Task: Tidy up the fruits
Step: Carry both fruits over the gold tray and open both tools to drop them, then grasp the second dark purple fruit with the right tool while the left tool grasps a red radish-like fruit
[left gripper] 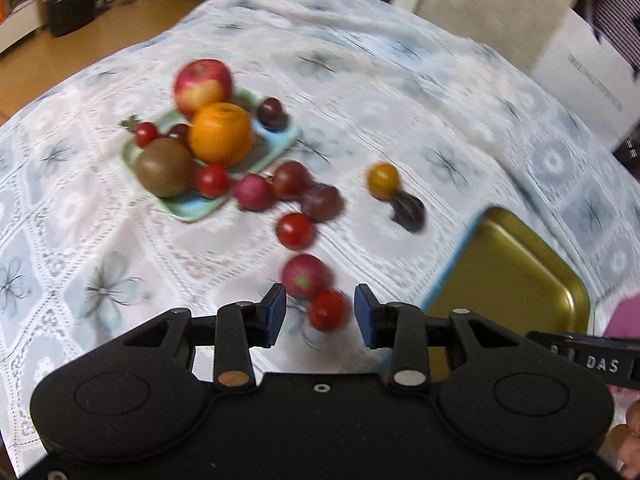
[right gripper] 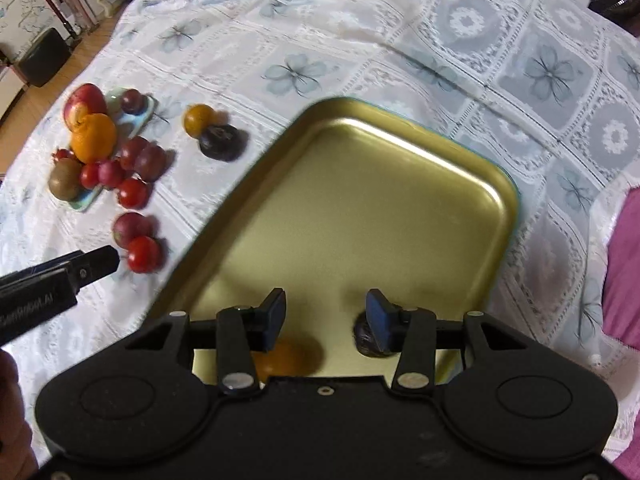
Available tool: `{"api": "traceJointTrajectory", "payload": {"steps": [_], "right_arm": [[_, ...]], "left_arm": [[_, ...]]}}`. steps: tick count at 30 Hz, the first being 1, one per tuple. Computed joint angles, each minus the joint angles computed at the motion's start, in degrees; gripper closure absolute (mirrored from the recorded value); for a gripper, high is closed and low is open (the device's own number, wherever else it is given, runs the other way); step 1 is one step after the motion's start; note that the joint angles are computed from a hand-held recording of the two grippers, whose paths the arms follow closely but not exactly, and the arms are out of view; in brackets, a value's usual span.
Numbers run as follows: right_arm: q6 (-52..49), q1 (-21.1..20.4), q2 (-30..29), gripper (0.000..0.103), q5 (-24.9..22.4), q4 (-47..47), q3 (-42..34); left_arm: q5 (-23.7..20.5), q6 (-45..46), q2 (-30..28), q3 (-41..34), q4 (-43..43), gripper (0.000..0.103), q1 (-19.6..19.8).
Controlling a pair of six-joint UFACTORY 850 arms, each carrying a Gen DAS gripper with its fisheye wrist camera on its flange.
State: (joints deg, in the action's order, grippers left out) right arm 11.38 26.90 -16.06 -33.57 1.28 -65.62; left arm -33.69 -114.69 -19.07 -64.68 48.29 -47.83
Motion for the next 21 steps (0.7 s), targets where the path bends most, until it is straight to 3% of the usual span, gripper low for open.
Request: {"api": "traceJointTrajectory", "payload": {"steps": [6, 9, 17, 21], "right_arm": [[6.9, 2.5, -0.7, 0.056, 0.7, -7.0, -2.4], [8.0, 3.3, -1.0, 0.056, 2.6, -10.3, -3.0], [-10.0, 2.1, -3.1, 0.056, 3.6, 4.1, -7.6], [-13.5, 3.1, -5.5, 0.056, 4.5, 3.9, -10.3]], "left_arm": [[2.7, -6.9, 3.0, 2.9, 5.8, 0.059, 1.2], [1.6, -7.4, 2.9, 2.5, 6.5, 0.059, 1.4], [3.5, -0.5, 2.2, 1.1, 2.4, 0.059, 4.3], [7.1, 1.8, 1.1, 1.8, 0.9, 0.059, 5.4]]}}
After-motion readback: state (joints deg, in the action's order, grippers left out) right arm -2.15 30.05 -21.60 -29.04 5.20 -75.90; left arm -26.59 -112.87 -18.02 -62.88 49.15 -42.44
